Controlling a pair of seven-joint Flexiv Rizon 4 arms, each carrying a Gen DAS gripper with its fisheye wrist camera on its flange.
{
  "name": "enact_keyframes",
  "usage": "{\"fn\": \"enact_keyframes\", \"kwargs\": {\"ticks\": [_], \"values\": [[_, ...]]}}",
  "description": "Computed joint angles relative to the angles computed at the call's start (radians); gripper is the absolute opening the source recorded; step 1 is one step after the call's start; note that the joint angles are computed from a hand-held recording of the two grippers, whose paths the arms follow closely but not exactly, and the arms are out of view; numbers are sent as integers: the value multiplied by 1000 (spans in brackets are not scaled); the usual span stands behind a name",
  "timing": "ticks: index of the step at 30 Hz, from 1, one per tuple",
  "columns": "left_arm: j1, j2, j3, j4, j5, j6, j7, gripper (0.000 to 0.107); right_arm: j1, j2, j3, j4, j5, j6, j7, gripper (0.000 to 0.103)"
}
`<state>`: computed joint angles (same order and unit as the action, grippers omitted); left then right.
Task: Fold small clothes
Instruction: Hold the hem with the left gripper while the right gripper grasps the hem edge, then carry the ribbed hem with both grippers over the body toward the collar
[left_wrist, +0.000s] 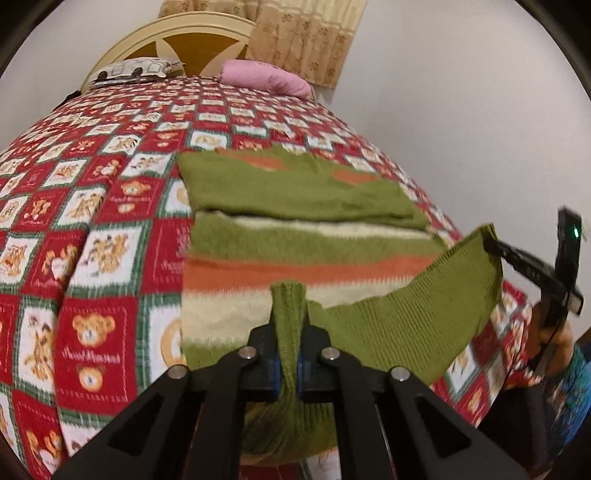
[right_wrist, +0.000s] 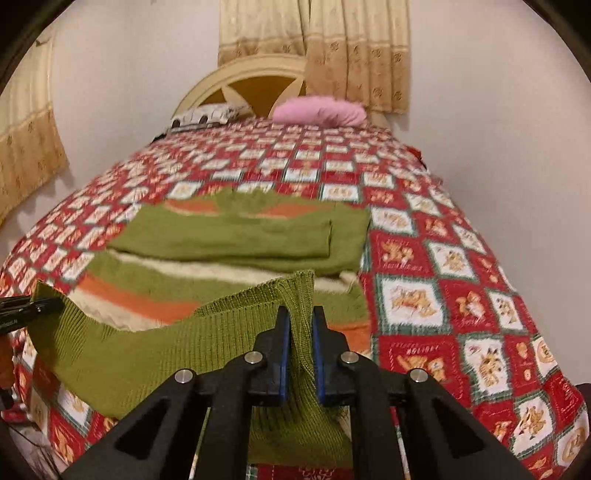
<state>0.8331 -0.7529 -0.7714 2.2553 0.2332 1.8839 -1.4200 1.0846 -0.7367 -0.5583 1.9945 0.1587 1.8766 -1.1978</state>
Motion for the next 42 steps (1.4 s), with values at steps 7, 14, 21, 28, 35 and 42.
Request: {"fn": "enact_keyframes", "kwargs": {"ticks": [7, 14, 21, 28, 35, 42], "values": [[-39, 14, 18, -83, -53, -35, -1, 5, 94, -64, -140, -52, 38, -16, 33, 10], [-92, -16, 38, -184, -123, -93, 26, 5, 58, -102, -147, -123, -14, -56, 74, 10], [-154, -56, 60, -289, -208, -136, 75, 5, -7, -139, -137, -210, -92, -101, 129, 10], [-232, -81, 107, -413, -302, -191, 127, 5, -86, -186, -118, -328, -184, -151, 191, 10], [-325, -125, 168, -556, -406, -243, 179, 5, -176, -262, -105, -506, -293, -224, 278, 10], [-481, -186, 318, -758, -520, -301, 205, 5, -297, -364, -58, -756, -417, -354, 367, 10]]}}
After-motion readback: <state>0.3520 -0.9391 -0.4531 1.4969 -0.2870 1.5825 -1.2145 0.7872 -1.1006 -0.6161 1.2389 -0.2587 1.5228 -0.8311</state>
